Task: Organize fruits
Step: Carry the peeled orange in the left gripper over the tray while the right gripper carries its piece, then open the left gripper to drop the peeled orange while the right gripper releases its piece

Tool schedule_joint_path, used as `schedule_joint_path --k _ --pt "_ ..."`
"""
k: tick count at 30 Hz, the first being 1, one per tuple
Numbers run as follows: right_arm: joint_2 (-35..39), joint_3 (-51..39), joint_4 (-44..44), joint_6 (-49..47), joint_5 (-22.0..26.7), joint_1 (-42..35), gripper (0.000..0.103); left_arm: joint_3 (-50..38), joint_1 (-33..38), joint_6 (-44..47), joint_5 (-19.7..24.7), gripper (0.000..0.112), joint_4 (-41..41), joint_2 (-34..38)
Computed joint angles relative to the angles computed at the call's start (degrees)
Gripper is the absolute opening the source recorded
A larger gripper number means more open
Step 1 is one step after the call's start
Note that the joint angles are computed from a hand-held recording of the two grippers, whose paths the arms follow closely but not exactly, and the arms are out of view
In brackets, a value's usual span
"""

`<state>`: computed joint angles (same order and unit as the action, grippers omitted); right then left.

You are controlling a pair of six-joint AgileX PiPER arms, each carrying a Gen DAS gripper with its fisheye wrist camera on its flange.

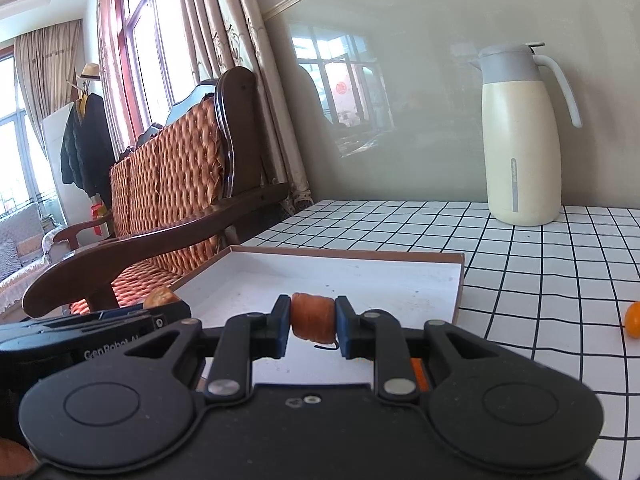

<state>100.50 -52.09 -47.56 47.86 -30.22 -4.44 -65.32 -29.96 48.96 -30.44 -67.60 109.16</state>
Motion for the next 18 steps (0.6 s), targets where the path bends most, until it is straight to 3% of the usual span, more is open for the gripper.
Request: schedule_joint_path --k 18 --pt "2.5 -2.5 10.7 -9.0 3.0 2.5 0.015 -4.3 2.9 3.2 1.1 0.034 -3.1 3.5"
